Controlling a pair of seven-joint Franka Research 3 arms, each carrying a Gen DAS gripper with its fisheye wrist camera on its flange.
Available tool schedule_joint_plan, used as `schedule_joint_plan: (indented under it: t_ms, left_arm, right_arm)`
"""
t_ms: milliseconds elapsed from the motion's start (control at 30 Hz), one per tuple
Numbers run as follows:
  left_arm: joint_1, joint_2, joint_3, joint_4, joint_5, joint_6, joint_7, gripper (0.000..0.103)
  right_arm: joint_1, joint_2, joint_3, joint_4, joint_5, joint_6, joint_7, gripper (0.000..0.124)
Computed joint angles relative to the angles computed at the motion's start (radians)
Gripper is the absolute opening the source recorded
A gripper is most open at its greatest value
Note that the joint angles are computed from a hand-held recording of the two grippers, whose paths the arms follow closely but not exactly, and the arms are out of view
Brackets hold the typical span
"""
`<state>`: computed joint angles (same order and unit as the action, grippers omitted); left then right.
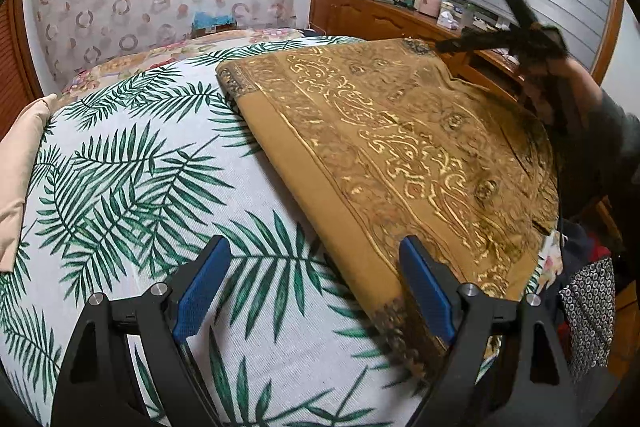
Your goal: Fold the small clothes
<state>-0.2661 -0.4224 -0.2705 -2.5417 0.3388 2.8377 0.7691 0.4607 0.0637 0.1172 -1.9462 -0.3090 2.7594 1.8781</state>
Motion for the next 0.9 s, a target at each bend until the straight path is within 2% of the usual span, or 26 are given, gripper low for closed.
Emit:
schedule_joint_plan:
  t_ms: [133,200,333,367,433,533,567,633,667,700,733,900]
  left_arm:
    - [-0.027,-0.017,0.013,-0.022,-0.034,0.015,0.004,0.087]
    - [-0.031,-0.027,0.010,-0.033,-0.039,0.020,-0.001,0.087]
    - [-0.039,-0.037,0.003,-0.045,-0.045,0.021,-0.009,0.087]
    - [-0.036,-0.037,-0.004,-0.043,-0.041,0.014,-0.015,0.087]
    - [-0.033,-0.038,-0.013,-0.044,-0.035,0.012,-0.027,0.087]
    - [-0.042,-0.038,-0.011,-0.044,-0.033,0.011,-0.027,0.087]
    - [-0.044,-0.039,-0.012,-0.044,-0.032,0.009,-0.026,0.087]
    - [-0.054,-0.036,-0.004,-0.042,-0.037,0.008,-0.017,0.087]
    - [-0.057,-0.037,-0.002,-0.043,-0.039,0.007,-0.014,0.087]
    - [-0.060,-0.040,0.000,-0.044,-0.041,0.006,-0.010,0.087]
    - [-0.065,-0.042,0.002,-0.044,-0.044,0.004,-0.004,0.087]
    - [-0.086,-0.054,0.013,-0.053,-0.060,0.009,0.025,0.087]
  right_arm:
    - [-0.007,-0.210,0.015,-0.260,0.149,0.111,-0.177,0.051]
    - [0.042,-0.307,-0.011,-0.375,0.309,0.146,-0.308,0.051]
    - [0.099,-0.414,-0.026,-0.522,0.481,0.182,-0.419,0.051]
    - [0.086,-0.431,-0.005,-0.554,0.493,0.194,-0.414,0.051]
    - [0.010,-0.454,0.066,-0.592,0.461,0.221,-0.385,0.051]
    - [-0.010,-0.482,0.087,-0.636,0.467,0.257,-0.386,0.047]
    - [-0.023,-0.474,0.094,-0.639,0.467,0.271,-0.383,0.028]
    - [-0.082,-0.477,0.144,-0.648,0.422,0.280,-0.337,0.008]
    - [-0.076,-0.477,0.149,-0.649,0.428,0.284,-0.329,0.006]
    - [-0.036,-0.486,0.119,-0.662,0.484,0.303,-0.375,0.006]
    - [-0.031,-0.487,0.119,-0.664,0.470,0.323,-0.352,0.005]
    - [-0.042,-0.563,0.151,-0.741,0.501,0.375,-0.296,0.004]
